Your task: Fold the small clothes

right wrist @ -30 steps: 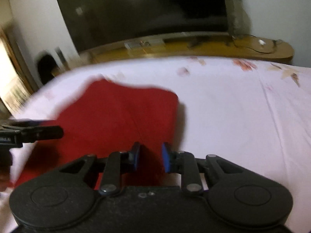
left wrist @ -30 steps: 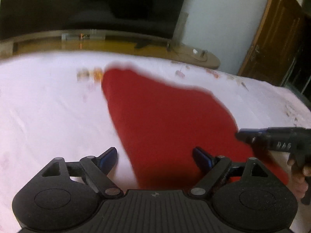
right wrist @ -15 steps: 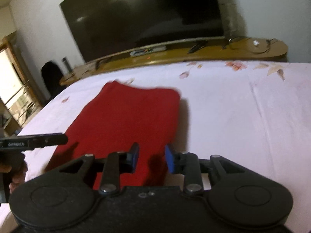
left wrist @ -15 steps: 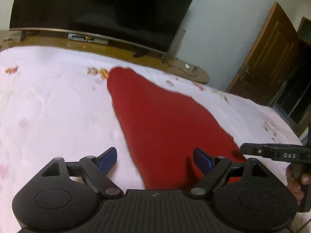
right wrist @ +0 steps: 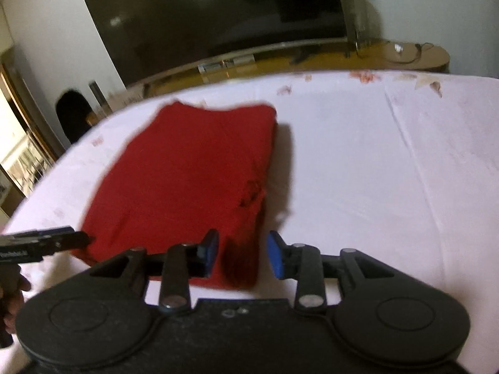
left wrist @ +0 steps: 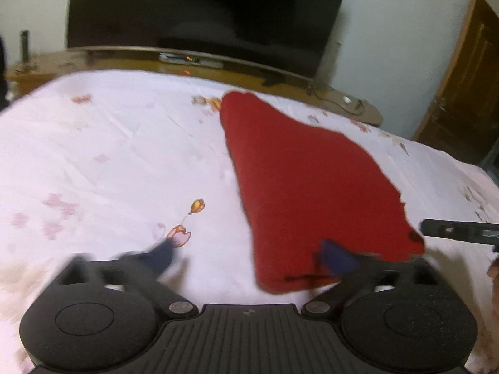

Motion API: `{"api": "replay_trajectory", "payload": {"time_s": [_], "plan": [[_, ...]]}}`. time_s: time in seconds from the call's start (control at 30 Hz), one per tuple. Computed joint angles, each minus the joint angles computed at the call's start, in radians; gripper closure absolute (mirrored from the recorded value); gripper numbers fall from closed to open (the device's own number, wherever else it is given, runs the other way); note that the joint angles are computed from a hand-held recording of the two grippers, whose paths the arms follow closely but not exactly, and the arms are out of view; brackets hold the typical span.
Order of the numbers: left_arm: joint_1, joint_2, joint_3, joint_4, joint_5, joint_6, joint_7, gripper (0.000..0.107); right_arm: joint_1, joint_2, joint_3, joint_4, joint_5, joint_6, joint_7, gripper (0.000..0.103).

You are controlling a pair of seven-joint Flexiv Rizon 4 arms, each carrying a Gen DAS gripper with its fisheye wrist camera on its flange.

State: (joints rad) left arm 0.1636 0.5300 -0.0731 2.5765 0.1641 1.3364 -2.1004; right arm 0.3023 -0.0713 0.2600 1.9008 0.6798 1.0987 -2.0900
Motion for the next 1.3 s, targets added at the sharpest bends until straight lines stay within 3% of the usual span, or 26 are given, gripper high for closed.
{"api": "replay_trajectory", "payload": {"time_s": [0.03, 0.07, 0.17, 0.43, 0.6, 0.87, 1.3], "plan": [[0.006, 0.04, -0.028, -0.012, 0.004, -0.053, -0.023, 0.004, -0.014, 0.031, -0.002, 0.004, 0.027, -0.021, -0.003, 0.04], [-0.006, 0.073, -0.041, -0.021, 0.005, -0.092, -0.032, 0.004, -0.024, 0.062, -0.008, 0.009, 0.067, -0.04, -0.021, 0.036], [0.005, 0.195, -0.15, -0.074, 0.059, -0.268, -0.117, 0.004, -0.032, 0.163, -0.043, 0.045, 0.106, -0.102, -0.022, 0.032], [-0.107, 0.42, -0.283, -0.164, 0.087, -0.593, -0.336, 0.004, -0.007, 0.452, -0.074, 0.248, -0.003, -0.104, 0.016, 0.028], [-0.165, 0.489, -0.355, -0.22, 0.109, -0.712, -0.414, 0.004, 0.015, 0.612, -0.086, 0.349, -0.073, -0.105, 0.042, 0.027], [-0.209, 0.548, -0.442, -0.281, 0.112, -0.853, -0.506, 0.004, 0.105, 0.766, -0.169, 0.428, -0.143, -0.164, 0.09, 0.025], [-0.228, 0.568, -0.479, -0.316, 0.132, -0.881, -0.532, 0.004, 0.179, 0.894, -0.207, 0.492, -0.225, -0.141, 0.164, 0.024]]}}
